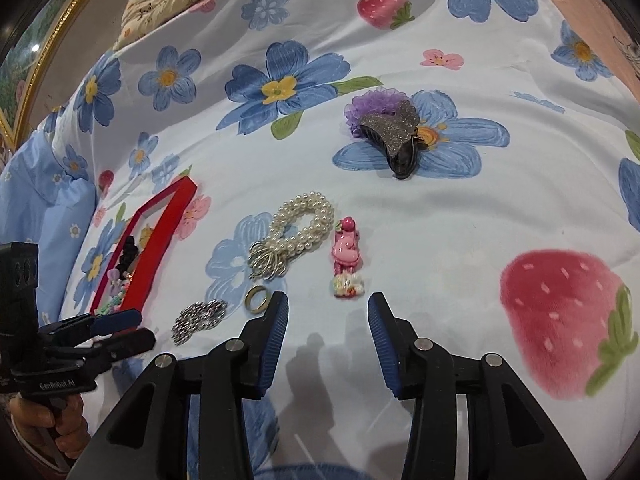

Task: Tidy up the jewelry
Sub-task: 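Grasp the silver chain with the left tool while the right tool grasps the pink flamingo clip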

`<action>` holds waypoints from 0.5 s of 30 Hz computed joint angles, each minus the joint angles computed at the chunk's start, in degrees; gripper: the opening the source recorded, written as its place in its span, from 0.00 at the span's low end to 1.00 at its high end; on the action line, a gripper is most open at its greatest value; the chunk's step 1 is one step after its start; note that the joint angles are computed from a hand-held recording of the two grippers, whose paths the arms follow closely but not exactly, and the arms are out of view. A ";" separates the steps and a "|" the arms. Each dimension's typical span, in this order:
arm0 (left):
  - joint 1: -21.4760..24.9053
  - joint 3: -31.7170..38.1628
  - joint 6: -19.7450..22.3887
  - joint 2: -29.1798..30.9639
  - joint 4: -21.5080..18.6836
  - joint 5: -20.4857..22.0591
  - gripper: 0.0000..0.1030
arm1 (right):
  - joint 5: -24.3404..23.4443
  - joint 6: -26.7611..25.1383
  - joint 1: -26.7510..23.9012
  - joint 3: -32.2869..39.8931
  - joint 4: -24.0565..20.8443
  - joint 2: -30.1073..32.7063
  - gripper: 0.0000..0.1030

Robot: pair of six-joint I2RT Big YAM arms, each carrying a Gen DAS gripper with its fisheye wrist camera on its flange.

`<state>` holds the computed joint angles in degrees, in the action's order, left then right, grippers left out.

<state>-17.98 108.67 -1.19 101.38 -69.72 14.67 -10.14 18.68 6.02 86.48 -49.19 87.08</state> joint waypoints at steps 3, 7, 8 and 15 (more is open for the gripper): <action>-0.48 1.78 0.61 2.20 -0.92 -0.31 0.60 | 0.48 -0.70 -0.06 1.66 -0.51 1.64 0.42; -1.27 2.47 1.76 3.97 -0.42 -1.18 0.60 | 1.80 -1.91 0.31 3.95 -1.58 3.97 0.42; -1.68 2.10 2.38 3.84 0.27 -2.05 0.60 | 2.21 -2.22 0.40 4.50 -1.97 4.52 0.42; -2.00 0.08 5.22 2.76 3.00 -2.20 0.21 | 4.42 -3.96 1.05 5.18 -0.99 6.73 0.42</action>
